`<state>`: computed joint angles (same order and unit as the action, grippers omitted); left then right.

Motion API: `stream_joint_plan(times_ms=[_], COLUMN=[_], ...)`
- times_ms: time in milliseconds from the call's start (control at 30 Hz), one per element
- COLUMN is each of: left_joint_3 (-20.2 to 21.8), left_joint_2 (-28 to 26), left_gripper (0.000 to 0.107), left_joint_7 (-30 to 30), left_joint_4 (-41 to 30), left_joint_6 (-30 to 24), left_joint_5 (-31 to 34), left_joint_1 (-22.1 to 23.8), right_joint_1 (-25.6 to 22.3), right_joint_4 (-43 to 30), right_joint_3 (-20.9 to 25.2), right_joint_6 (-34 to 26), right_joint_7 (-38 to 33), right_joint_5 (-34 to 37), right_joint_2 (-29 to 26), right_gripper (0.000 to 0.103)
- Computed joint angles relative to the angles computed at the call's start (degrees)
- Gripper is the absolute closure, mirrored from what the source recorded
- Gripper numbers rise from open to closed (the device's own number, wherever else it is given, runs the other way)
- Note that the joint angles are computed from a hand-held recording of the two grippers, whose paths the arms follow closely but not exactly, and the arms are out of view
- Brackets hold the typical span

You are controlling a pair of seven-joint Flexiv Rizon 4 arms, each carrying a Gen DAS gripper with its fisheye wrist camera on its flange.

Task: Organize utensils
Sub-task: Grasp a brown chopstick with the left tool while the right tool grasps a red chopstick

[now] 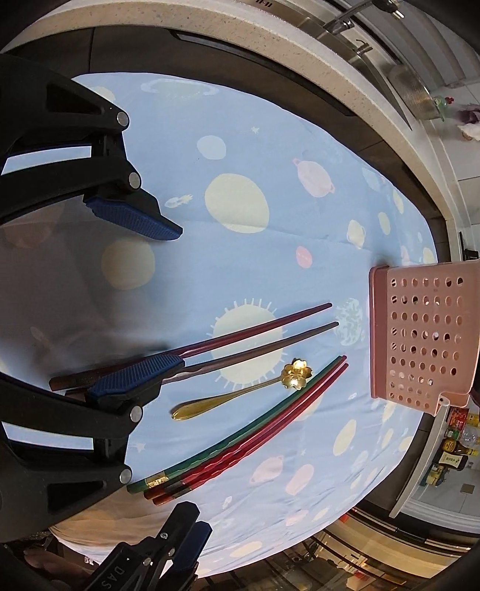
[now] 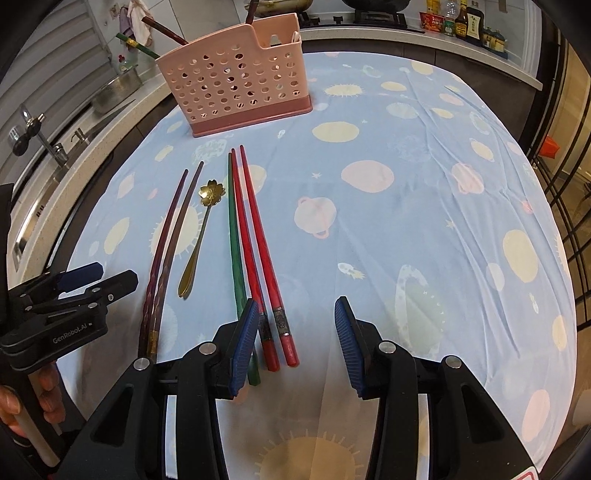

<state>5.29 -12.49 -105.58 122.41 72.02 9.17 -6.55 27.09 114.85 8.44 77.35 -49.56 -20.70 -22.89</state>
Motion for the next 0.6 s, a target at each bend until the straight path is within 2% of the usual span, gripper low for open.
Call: stream_joint_plan(times_ms=[233, 600], left_joint_3=[-0.3, -0.5], left_joint_2=[-0.5, -0.5], left_gripper=[0.045, 0.045], left_joint_7=[0.2, 0.7], left_joint_4=[0.0, 0.8], left_joint_6=[-0.8, -0.3], left_joint_5=[-0.2, -0.9], left_joint_1=[-0.1, -0.3], right_joint_1=[-0.2, -0.6], right_joint_4=[-0.1, 0.1], right_joint_3=[0.3, 0.8], right_joint_6=[-0.8, -1.9], right_joint_7=[-0.6, -1.7], right_joint_5=[0.4, 1.5], right_joint_2=[-0.5, -1.0], right_gripper=[0.063, 0.076])
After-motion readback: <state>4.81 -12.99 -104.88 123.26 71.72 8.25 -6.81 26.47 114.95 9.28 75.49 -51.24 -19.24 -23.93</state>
